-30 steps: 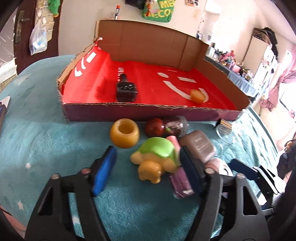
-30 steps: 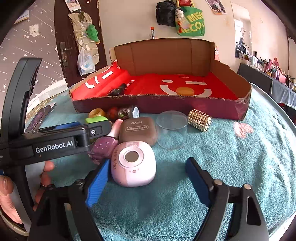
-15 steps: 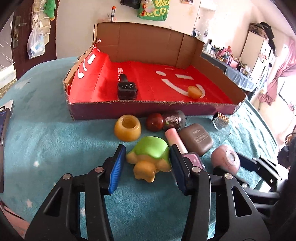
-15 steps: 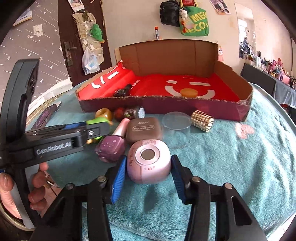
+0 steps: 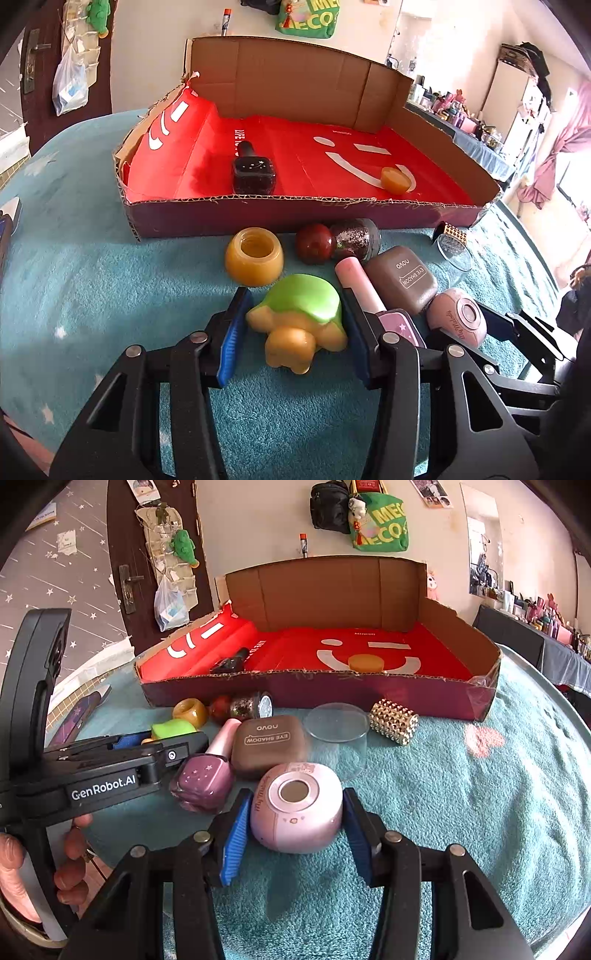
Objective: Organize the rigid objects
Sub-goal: 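Grasp the green-and-yellow duck toy with the left gripper while the right grasps the pink compact, then lift the duck toy and pink compact and carry them into the red box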
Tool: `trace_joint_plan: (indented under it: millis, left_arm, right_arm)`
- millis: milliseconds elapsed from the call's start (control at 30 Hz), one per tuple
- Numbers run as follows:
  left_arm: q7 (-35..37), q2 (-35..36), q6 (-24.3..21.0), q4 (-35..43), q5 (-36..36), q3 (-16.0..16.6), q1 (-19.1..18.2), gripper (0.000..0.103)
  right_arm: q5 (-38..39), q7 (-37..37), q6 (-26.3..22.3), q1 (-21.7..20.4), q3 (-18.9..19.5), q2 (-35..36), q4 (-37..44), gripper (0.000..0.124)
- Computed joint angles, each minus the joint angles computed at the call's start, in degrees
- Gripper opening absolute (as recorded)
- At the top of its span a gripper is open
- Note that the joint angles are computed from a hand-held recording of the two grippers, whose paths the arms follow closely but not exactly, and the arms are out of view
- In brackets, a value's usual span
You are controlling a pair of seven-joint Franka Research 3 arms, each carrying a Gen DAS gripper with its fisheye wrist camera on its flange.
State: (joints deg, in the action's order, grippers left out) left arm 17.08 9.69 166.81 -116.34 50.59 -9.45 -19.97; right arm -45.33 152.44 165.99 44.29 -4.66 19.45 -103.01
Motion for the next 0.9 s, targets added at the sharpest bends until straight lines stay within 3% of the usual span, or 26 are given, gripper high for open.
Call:
trace_joint_plan:
  millis: [233,333,500,900]
  left_arm:
    - [1.5,-1.7,1.8,-2.0,-1.7,-0.4,0.7,0.046]
    - [-1.0,-2.6,1.6,-2.2,1.2,0.0,0.3,0.046]
    - [-2.6,-4.0,1.8,-2.4,3.9,-0.8,1.0,0.046]
    - [-3.3,-4.9,3.1,-2.0,5.7,-1.6,2.6,0.046]
  right_arm:
    - [-0.8,1.1,1.3,0.2,-0.6,-1.3,-1.0,0.051]
    - [-1.8,1.8,2.3,-0.1,-0.5,-2.0,-1.1,0.051]
    - [2.0,-1.0,4.1,-1.8,0.9,-2.2,-1.0,0.051]
    - [6.5,-6.3,5.3,-0.9,-0.3,-1.7,1.2,0.051]
